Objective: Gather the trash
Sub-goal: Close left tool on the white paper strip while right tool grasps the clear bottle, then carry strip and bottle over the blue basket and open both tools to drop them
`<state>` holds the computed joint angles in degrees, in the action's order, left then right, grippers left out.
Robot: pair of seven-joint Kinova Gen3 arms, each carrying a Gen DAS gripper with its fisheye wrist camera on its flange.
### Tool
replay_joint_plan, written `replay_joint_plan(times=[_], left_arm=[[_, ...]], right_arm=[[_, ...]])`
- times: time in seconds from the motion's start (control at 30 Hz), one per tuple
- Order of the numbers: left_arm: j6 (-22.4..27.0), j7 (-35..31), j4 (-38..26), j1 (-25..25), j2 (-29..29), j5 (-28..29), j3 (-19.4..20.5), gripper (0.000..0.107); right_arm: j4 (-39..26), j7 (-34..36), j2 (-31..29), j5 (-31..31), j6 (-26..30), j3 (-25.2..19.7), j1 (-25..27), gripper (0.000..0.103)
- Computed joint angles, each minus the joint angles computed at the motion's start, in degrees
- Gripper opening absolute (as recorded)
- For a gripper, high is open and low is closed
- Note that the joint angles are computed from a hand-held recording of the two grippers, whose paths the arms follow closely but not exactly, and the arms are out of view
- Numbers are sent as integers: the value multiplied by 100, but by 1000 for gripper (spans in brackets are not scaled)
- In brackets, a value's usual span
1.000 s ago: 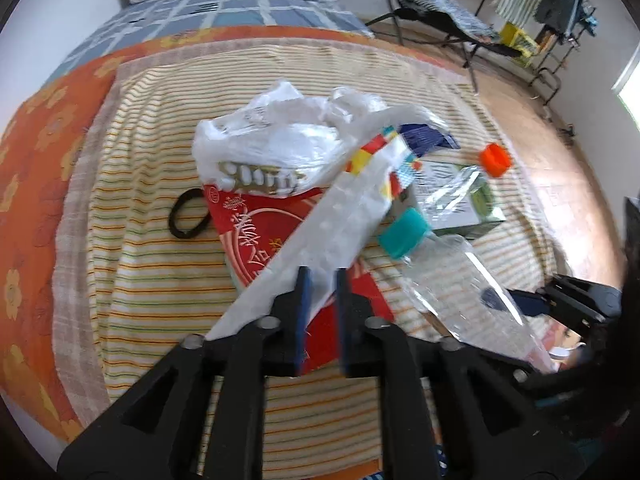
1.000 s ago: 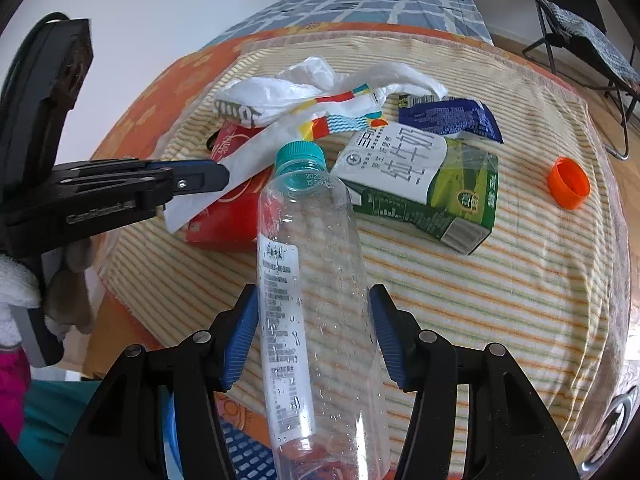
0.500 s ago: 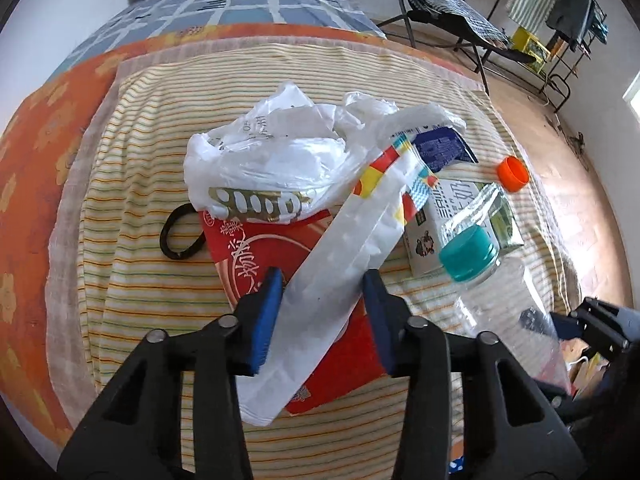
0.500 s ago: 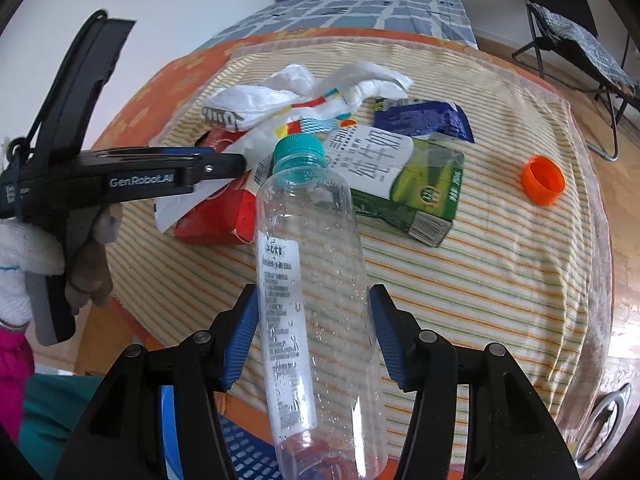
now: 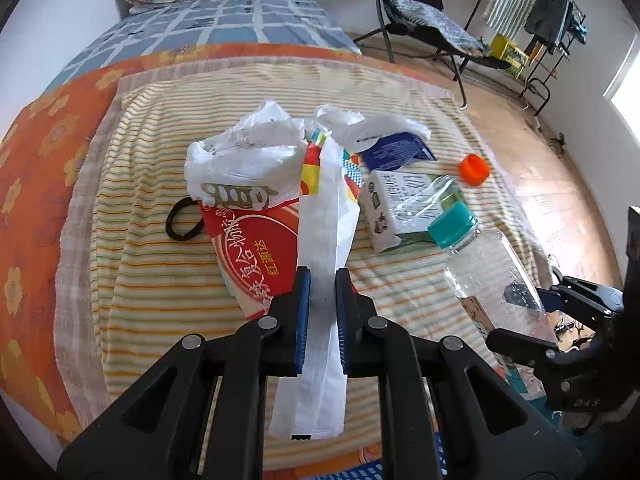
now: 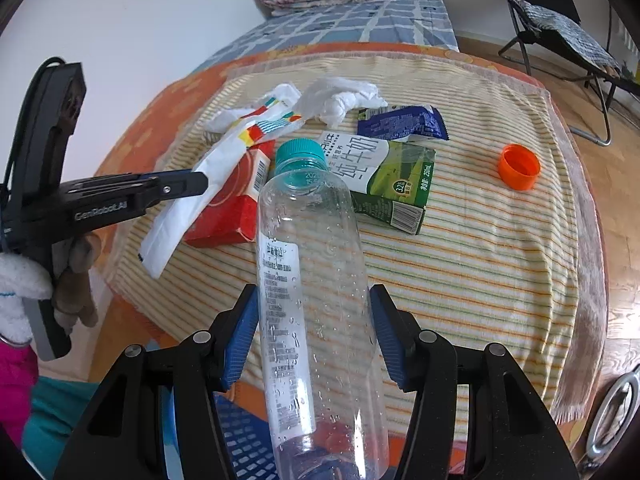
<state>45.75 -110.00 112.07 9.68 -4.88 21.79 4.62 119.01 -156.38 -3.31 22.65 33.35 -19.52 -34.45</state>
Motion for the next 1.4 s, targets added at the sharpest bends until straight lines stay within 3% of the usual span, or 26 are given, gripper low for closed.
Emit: replay_joint_plan(times=[0.1, 0.53, 0.77, 1.2, 1.4], left_arm=[[209, -293, 58, -47, -227, 341, -179, 10], [561, -655, 412, 11, -1280, 695, -525, 10], [570, -438, 801, 124, -1798, 503, -462, 10], [198, 443, 1596, 454, -2872, 208, -122, 10], [100, 828, 1856, 643, -3153, 98, -25, 10]], right_arm=[[55, -166, -144, 69, -11, -72, -10, 55], [131, -1197, -606, 951, 442, -886, 26, 55], [323, -1749, -774, 1153, 445, -1215, -3, 55], [772, -3602, -926, 1975, 746, -2103, -193, 55], [966, -4286, -914, 2176, 802, -2235, -348, 55]])
